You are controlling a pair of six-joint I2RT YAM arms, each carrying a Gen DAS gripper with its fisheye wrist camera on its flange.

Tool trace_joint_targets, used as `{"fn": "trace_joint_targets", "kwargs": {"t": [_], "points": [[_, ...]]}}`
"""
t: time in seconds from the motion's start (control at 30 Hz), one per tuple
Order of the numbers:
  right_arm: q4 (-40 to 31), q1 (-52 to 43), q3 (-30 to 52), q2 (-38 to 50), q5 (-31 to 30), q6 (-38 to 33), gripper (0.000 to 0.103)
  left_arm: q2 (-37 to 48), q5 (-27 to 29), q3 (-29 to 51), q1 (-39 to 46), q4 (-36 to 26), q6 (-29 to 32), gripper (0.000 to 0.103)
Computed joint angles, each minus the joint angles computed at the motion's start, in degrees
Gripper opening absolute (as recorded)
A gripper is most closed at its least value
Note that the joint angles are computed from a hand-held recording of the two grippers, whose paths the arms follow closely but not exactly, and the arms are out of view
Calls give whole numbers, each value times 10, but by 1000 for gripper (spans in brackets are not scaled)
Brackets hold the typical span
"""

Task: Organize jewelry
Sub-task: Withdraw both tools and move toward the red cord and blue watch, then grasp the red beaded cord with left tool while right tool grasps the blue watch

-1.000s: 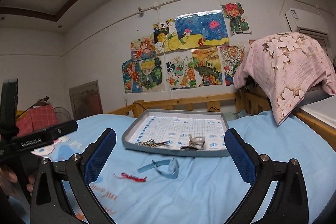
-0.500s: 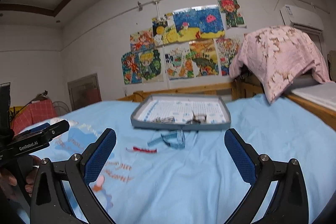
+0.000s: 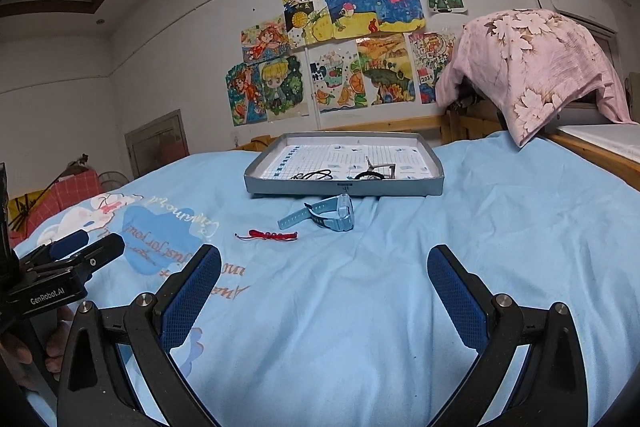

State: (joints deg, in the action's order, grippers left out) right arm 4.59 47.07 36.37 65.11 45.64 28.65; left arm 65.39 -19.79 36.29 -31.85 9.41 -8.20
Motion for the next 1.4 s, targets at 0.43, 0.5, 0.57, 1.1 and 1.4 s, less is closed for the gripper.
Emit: {"fn": "trace_joint_targets", "kwargs": {"t": [0.43,0.5,0.57,1.1,1.4], "points": [[26,-20,9,18,-3,-18,101,86,11,71,6,-14,7,103],[27,-31,14,23,-13,-19,101,107,14,89,9,-15,7,103],[31,-39,18,27,-16,-20,101,127,24,109,15,-22,7,103],[69,-260,167,196,-258,-49,101,369,186,368,75,-146,14,103],[72,-296,264,316,-329,-62,101,450,195,450,76,-139,29,97]]}}
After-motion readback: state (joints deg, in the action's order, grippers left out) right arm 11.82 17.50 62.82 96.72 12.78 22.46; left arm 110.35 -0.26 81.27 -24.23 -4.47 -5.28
